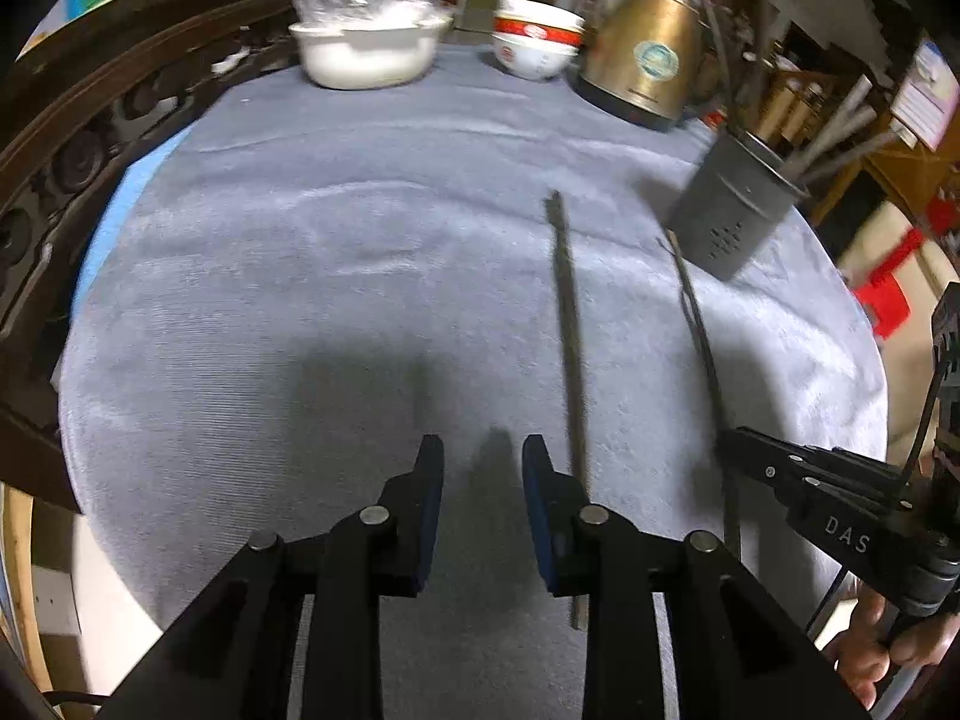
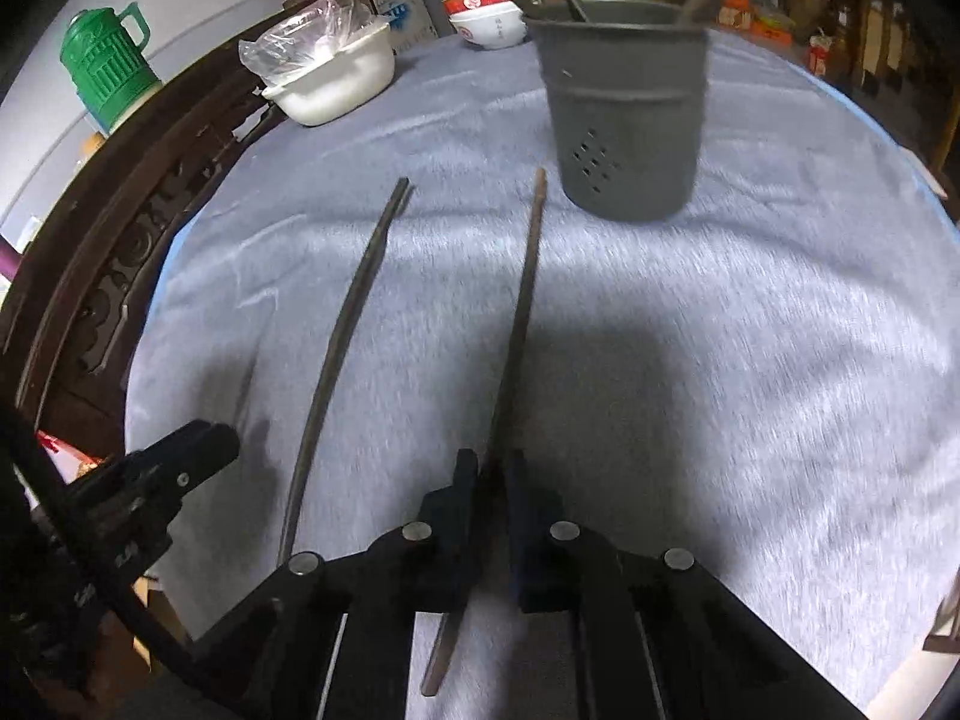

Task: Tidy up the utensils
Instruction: 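Grasp one brown chopstick with the left tool while the right tool grasps the other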

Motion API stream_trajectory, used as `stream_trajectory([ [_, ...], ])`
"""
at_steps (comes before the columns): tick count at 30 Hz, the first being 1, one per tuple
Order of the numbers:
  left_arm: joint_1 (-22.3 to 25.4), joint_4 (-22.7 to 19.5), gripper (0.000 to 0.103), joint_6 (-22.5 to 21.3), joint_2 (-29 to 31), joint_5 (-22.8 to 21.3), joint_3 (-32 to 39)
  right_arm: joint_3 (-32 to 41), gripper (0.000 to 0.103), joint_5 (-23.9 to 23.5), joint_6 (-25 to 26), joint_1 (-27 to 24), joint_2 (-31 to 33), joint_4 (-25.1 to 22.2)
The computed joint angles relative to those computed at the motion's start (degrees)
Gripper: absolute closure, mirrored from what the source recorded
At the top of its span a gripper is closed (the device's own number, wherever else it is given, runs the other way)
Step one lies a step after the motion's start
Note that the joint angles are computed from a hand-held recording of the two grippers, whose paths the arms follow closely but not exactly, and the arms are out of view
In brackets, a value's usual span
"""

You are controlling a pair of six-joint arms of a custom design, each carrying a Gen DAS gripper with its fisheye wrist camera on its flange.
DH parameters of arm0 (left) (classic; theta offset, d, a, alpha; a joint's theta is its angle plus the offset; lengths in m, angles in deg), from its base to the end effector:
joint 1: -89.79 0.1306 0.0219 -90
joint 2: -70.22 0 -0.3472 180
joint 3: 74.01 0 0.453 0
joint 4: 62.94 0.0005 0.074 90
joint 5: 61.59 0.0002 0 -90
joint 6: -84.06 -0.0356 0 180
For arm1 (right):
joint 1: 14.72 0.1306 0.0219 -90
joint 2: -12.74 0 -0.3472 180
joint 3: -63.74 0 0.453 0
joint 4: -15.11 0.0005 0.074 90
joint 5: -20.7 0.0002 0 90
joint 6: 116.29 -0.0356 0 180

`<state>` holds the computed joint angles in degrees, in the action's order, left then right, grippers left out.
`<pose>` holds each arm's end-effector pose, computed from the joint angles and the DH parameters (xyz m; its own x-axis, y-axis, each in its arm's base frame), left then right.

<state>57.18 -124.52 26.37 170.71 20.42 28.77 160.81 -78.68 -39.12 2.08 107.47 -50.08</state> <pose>0.5022 -0.3160 0.3961 -0.8654 -0.0747 -0.4955 0.0134 0.9850 -0.1720 0.5276 0.1648 0.3979 -0.9097 -0.0458 -0.4127 -0.1583 0.9571 0.2427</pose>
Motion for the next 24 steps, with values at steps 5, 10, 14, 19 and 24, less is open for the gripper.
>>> stream_trajectory([
  [5,-0.7,-0.7,0.064,-4.1,1.4,5.5,0.9,-2.4,0.094,-2.2,-0.3,-1.2,-2.1,0.2],
  [10,-0.7,0.8,0.086,-4.6,1.3,5.6,0.2,-3.1,0.092,-6.6,-3.1,-2.7,-2.4,0.7],
  [14,-0.1,2.5,0.096,-3.9,0.2,8.0,-1.4,-3.3,0.092,-8.7,-3.9,-3.5,-2.5,1.3],
  [19,-0.5,2.5,0.097,-4.7,-0.3,8.8,-2.0,-1.4,0.091,-7.9,-4.8,-3.9,-1.5,3.5],
  [24,-0.8,0.8,0.097,-5.6,-1.0,9.8,-2.2,3.0,0.091,-6.3,-4.4,-3.7,2.0,3.2],
])
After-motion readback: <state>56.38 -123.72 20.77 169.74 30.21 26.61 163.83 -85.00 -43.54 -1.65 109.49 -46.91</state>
